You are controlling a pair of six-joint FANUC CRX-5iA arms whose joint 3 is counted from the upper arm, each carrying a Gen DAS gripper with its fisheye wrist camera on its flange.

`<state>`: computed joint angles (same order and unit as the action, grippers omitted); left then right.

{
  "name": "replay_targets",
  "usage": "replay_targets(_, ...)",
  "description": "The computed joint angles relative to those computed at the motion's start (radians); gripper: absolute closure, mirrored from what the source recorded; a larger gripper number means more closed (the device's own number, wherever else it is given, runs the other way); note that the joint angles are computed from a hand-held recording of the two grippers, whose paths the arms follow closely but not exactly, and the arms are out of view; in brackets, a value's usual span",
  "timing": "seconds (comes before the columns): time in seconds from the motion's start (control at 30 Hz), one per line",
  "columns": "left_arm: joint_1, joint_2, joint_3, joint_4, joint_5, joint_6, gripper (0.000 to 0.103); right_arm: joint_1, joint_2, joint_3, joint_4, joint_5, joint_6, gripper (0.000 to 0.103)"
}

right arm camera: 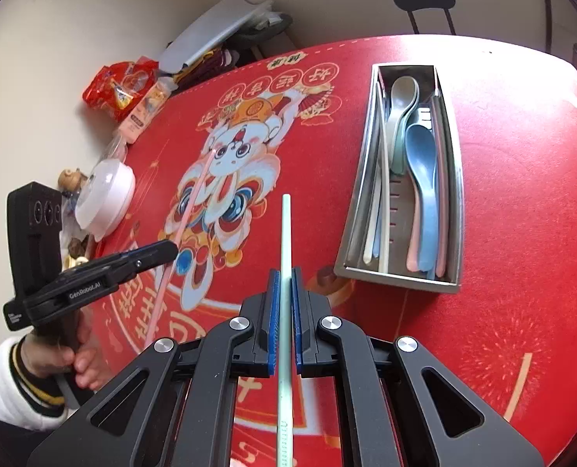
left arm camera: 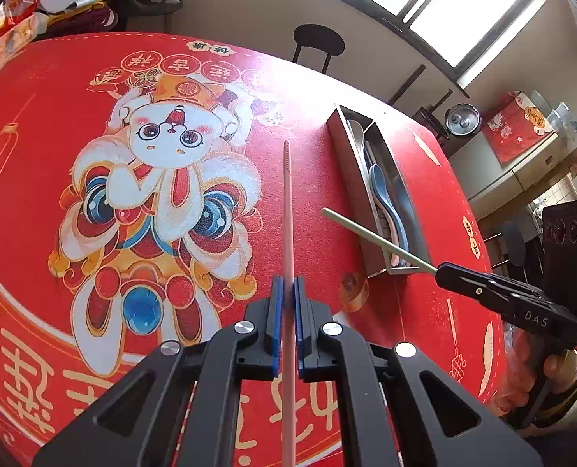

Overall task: Organize utensils
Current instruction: 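Lift both held chopsticks and carry them over the steel tray, then lower both chopsticks into the tray and open both tools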

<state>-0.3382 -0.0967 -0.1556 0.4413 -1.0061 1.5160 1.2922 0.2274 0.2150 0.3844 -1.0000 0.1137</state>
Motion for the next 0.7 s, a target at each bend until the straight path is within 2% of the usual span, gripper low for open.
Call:
replay_targets(0.17, -0.033, 0.063, 0.063, 0.031, 0.005, -0.008, 0.097, -0.014, -0.035, -0.036, 0.082, -0.026, -0.079, 0.097)
replay_targets(0.37, -0.102, 0.224, 0.22, 0.073, 0.004, 0.01, 0.097, -0.057, -0.056, -0.06, 0.133, -0.072, -0.129, 0.097)
replay_targets(0.57, -0.157, 0.417, 0.429, 0.073, -0.03, 0.1, 0.097, -0.114, -0.049, -0.059, 0.131, -0.087, -0.101, 0.097)
replay_targets(0.7, -0.179, 0.516, 0.553, 0.029, -0.073, 0.189, 0.097, -0.147, -0.042, -0.061, 0.11, -0.076, -0.086, 0.097)
